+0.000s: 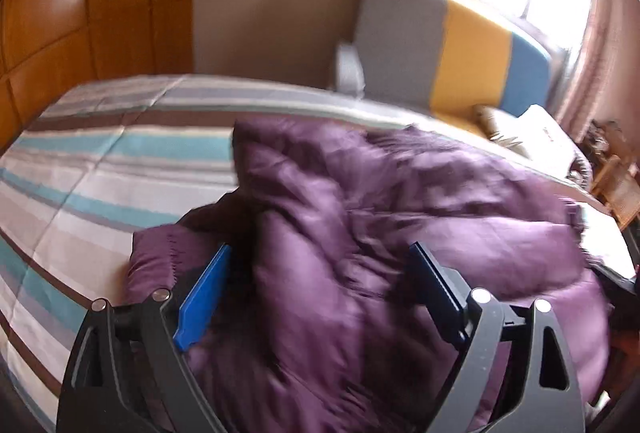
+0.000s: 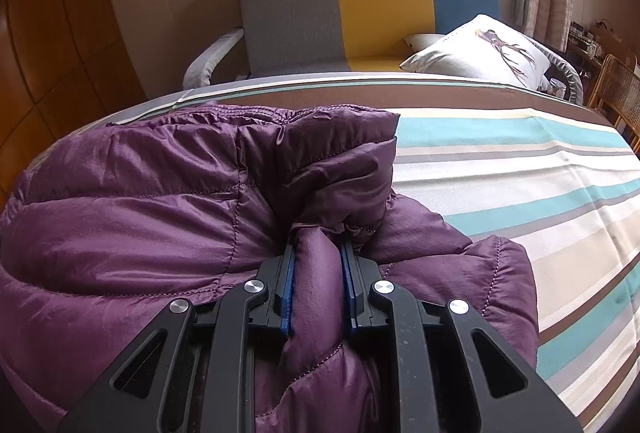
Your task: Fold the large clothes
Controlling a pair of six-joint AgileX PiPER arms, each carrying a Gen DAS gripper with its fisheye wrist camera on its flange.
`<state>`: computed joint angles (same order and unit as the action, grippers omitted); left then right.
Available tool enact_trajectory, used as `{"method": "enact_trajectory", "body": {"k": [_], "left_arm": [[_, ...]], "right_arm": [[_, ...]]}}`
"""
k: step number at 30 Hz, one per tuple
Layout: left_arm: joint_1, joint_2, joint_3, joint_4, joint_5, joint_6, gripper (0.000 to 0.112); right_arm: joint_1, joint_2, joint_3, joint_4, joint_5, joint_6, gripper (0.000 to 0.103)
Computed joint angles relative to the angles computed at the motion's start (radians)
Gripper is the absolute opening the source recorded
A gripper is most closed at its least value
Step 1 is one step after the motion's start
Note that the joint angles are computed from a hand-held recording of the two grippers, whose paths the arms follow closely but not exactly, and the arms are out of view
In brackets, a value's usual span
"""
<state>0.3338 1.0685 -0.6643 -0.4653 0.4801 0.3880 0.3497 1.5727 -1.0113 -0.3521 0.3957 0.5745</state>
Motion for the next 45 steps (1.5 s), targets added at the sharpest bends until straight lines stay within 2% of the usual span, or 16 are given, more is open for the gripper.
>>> {"method": "enact_trajectory", "body": {"k": [3,6,9,12,14,17,22,25,26,27,28,31,34,37,41,45], "left_arm": [[-0.086,-0.045,-0.055,0.122,0.051,-0.176,0.089],[-0.19,-0.01,-0.132,0.285,0.068,-0.389,0.087],[-0.31,0.111,-0.226,0.478,0.057,-0.594,0.073],[-0.36,0.25,-0.299,0.565,0.067,-0.697,0.072],[-0.373,0.315,-0.307,0.605,0.052,-0.731,0.073],[-0.385,0.334,-0.245,0.633,-0.044,-0.76,0.074],[-0.364,0.326,-0.205,0.559,-0.095,-0.703,0.074],[-0.349,0.316,-0.189,0.499,-0.11,-0.645,0.074],[-0.337,0.309,-0.181,0.461,-0.116,-0.605,0.075],[-0.328,0.301,-0.171,0.423,-0.123,-0.567,0.075],[-0.324,0.298,-0.166,0.396,-0.129,-0.542,0.076],[-0.309,0.288,-0.151,0.316,-0.143,-0.464,0.079],[-0.315,0.286,-0.147,0.331,-0.145,-0.479,0.08],[-0.311,0.286,-0.148,0.314,-0.146,-0.461,0.081],[-0.293,0.28,-0.139,0.229,-0.15,-0.378,0.083],[-0.27,0.282,-0.133,0.118,-0.153,-0.268,0.085]], "right_arm": [[-0.001,-0.001,0.002,0.001,-0.004,-0.001,0.018],[-0.002,-0.001,0.003,0.007,-0.006,-0.005,0.018],[-0.007,-0.001,0.001,0.016,-0.005,-0.017,0.018],[-0.007,-0.002,0.0,0.016,-0.004,-0.016,0.018],[-0.007,-0.002,0.002,0.018,-0.006,-0.017,0.018],[-0.015,-0.005,0.004,0.042,-0.013,-0.036,0.02],[-0.018,-0.009,0.002,0.03,-0.006,-0.034,0.02],[-0.017,-0.014,-0.011,0.051,0.013,-0.06,0.029],[-0.017,-0.019,-0.019,0.064,0.031,-0.067,0.038],[-0.012,-0.031,-0.03,0.038,0.067,-0.033,0.051],[-0.002,-0.061,-0.021,-0.029,0.081,0.04,0.054],[0.058,-0.158,0.008,-0.222,0.085,0.25,0.054],[0.176,-0.161,-0.05,-0.375,0.126,0.36,0.054],[0.217,-0.068,-0.15,-0.29,0.116,0.252,0.054],[0.225,0.113,-0.293,-0.165,0.16,0.11,0.045],[0.184,0.194,-0.327,-0.053,0.157,0.042,0.045]]}}
